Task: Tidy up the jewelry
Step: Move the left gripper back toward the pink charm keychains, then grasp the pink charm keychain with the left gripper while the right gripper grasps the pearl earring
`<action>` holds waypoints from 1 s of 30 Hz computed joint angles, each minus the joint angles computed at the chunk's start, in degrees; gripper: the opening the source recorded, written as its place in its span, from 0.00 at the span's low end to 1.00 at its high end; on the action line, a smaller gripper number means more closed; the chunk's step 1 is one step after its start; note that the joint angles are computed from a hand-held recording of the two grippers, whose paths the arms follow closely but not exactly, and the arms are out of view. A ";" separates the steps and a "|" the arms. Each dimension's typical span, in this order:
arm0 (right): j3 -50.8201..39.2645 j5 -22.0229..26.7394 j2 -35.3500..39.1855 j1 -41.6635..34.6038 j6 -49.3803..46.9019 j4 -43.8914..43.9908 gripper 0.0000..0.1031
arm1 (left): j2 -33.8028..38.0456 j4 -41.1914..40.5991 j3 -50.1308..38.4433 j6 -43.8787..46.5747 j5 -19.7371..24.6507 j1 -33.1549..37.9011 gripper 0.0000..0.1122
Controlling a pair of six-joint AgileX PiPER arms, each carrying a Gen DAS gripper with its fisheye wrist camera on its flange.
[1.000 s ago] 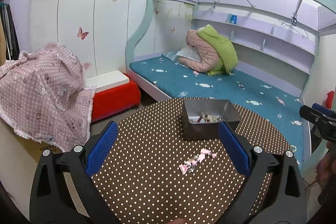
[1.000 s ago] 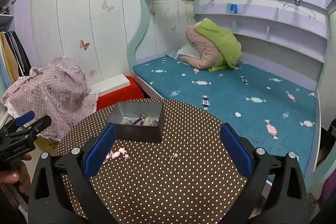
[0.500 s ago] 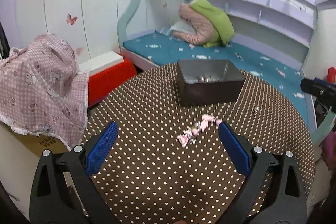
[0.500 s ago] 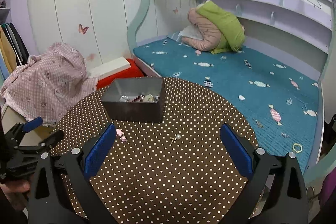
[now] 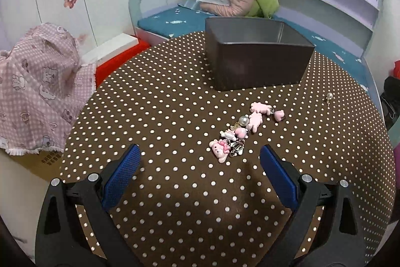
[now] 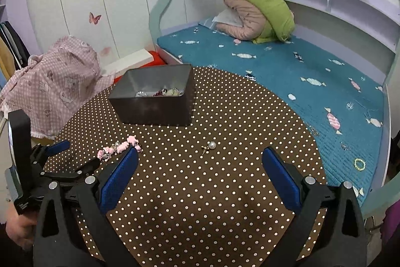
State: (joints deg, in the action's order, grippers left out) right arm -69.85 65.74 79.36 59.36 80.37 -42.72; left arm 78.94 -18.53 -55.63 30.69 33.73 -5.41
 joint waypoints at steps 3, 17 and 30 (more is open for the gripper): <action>0.45 -0.87 0.08 -0.79 -0.36 0.65 0.92 | 2.18 -0.25 -0.96 -0.64 -0.02 -0.54 0.83; 1.48 -3.83 0.28 -3.86 -2.40 2.59 0.92 | 5.31 -7.94 -2.42 8.67 2.88 4.54 0.47; 1.56 -4.16 0.69 -4.39 -2.75 3.18 0.92 | 9.77 -10.21 -8.08 10.47 4.99 6.25 0.41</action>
State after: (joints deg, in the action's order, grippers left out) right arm -68.29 61.58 80.05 54.96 77.62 -39.54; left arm 88.71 -28.74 -63.71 41.15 38.73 0.84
